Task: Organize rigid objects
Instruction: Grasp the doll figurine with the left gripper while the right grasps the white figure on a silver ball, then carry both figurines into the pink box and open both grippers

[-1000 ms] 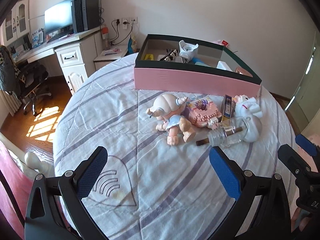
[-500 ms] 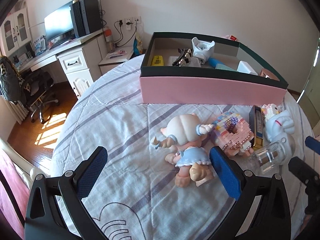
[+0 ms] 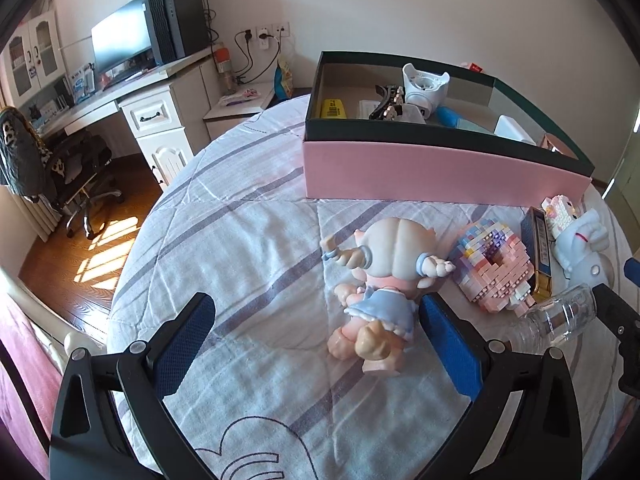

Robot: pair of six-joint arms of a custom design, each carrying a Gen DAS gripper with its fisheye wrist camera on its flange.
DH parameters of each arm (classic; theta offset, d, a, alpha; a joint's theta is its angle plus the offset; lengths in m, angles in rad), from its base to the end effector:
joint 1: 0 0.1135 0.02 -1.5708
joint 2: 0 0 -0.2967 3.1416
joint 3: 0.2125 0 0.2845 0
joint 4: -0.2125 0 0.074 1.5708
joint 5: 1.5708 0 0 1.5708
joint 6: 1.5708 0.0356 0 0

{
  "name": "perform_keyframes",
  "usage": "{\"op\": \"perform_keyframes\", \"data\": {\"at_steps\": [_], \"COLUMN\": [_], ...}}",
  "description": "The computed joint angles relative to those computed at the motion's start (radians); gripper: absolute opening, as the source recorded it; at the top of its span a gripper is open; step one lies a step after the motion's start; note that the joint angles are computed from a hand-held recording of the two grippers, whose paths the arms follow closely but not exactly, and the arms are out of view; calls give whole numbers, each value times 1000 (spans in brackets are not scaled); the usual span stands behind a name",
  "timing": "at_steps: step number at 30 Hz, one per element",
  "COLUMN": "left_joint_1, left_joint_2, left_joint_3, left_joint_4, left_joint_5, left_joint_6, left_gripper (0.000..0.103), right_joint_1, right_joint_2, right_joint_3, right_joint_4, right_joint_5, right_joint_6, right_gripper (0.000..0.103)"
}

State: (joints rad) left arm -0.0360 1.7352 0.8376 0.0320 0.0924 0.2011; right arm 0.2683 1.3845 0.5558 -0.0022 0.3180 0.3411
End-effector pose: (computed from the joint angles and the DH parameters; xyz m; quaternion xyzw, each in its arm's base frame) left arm 0.3595 -0.0162 0.1428 0.1267 0.9290 -0.0148 0.3474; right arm 0.2632 0.0608 0.1610 0.0907 0.9179 -0.0337 0.3849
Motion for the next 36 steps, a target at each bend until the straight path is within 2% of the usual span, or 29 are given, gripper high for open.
{"op": "perform_keyframes", "data": {"at_steps": [2, 5, 6, 7, 8, 9, 10, 11, 18, 23, 27, 36], "left_joint_1": [-16, -23, -25, -27, -29, -31, -32, -37, 12, 31, 23, 17], "left_joint_2": [24, 52, 55, 58, 60, 63, 59, 53, -21, -185, -389, -834], "left_joint_3": [26, 61, 66, 70, 75, 79, 76, 69, -8, -137, -230, -305], "left_joint_4": [-30, -63, -61, -62, -63, -64, -61, -52, -17, 11, -18, -216], "left_joint_5": [-8, 13, 20, 31, 45, 67, 89, 84, 133, 141, 160, 197], "left_joint_6": [23, 36, 40, 49, 58, 65, 75, 79, 43, 1, -23, -29], "left_gripper": [102, 96, 88, 85, 75, 59, 49, 47, 46, 46, 46, 46], "right_joint_1": [-4, -24, -33, -49, -77, -94, -100, -102, -116, -82, 28, 353], "right_joint_2": [28, 95, 120, 143, 159, 166, 161, 153, 66, -85, -251, -492], "right_joint_3": [20, 70, 85, 99, 106, 107, 102, 96, 11, -80, -111, -45], "right_joint_4": [11, 7, 7, 4, 11, 17, 24, 30, 77, 100, 60, -150], "right_joint_5": [-23, -50, -50, -70, -135, -173, -180, -192, -273, -248, -149, 180], "right_joint_6": [-1, -10, -9, -6, -10, -12, -14, -23, -28, 16, 43, 52], "right_gripper": [103, 103, 98, 86, 76, 74, 64, 52, 50, 50, 50, 50]}}
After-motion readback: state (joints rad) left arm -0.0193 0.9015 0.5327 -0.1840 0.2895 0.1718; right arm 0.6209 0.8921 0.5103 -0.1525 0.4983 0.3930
